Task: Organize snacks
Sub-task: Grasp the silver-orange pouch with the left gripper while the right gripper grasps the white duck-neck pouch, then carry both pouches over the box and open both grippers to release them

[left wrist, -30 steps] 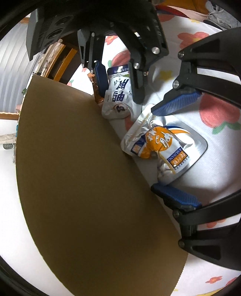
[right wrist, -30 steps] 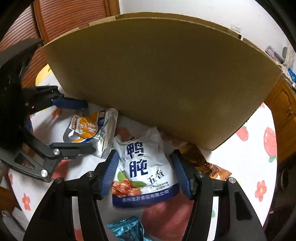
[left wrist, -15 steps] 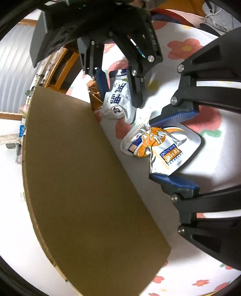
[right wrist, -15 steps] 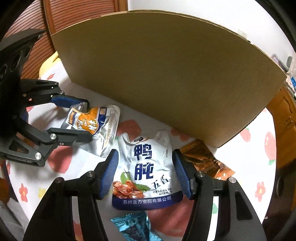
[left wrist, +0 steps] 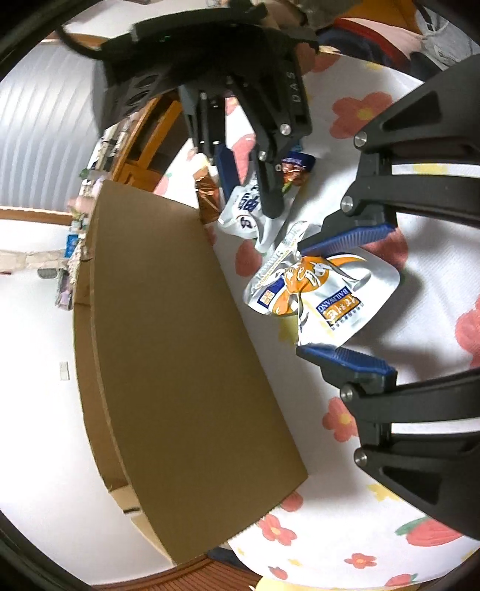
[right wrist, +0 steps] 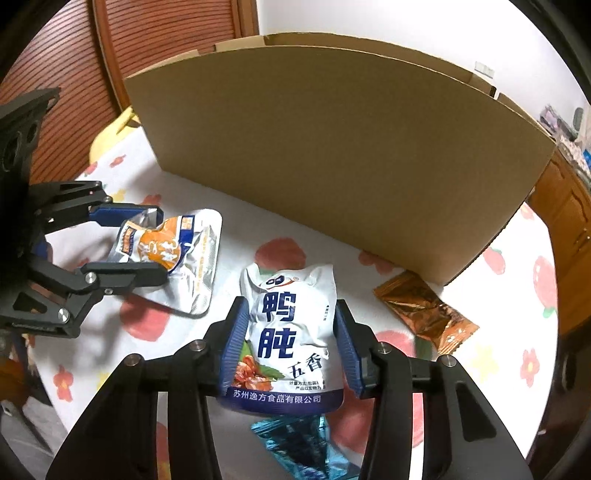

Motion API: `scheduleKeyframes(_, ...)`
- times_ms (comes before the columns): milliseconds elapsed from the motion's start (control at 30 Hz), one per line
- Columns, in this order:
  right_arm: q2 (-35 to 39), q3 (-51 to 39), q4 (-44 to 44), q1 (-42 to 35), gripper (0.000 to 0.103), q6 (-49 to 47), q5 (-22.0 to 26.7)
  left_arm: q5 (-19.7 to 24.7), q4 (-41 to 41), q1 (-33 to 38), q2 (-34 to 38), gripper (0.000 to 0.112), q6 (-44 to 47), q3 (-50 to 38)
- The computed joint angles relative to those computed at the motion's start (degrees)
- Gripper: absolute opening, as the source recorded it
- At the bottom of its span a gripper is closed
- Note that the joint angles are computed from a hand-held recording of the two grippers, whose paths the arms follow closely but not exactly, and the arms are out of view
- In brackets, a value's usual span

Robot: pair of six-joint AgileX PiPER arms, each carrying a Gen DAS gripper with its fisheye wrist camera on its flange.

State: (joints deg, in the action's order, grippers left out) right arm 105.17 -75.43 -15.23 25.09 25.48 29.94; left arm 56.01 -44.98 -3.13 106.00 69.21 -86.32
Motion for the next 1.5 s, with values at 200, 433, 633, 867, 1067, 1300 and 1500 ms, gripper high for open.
scheduleKeyframes(200,-2.31,1.72,-3.17,1.37,0.046,3.65,-0.75,0.48,-2.33,1.61,-1.16,0.046,-0.17,-0.18)
scheduleKeyframes(433,-6.84,4.61,-6.79,2.87,0.046,7.25,-1.44,0.47,-3.9,2.62,-2.92,0.047,-0.35,-1.26)
scheduleKeyframes(633,-10.69,6.81,-10.6,4.17,0.046,11.0,-1.31,-0.07,-5.77,2.71,-4.14,0.047,-0.15,-1.32)
scheduleKeyframes(867,-13.55,7.66,-14.19,5.72,0.047,14.95,-1.11,0.45,-7.19,3.79,-4.91,0.047,-0.32,-2.7)
scheduleKeyframes(1067,-15.21,7.22,-17.31,7.31,0.047,18.05,0.39,1.36,-8.62,4.98,-5.32,0.047,-0.22,-3.49)
scheduleKeyframes(1300,-16.6,6.06,-19.81,8.15,0.047,19.69,1.69,0.97,-10.62,6.03,-5.98,0.047,-0.94,-4.67)
scheduleKeyframes(1500,-16.9,3.55,-20.97,8.51,0.047,19.08,3.74,0.64,-10.55,6.13,-4.67,0.047,-3.53,-9.14)
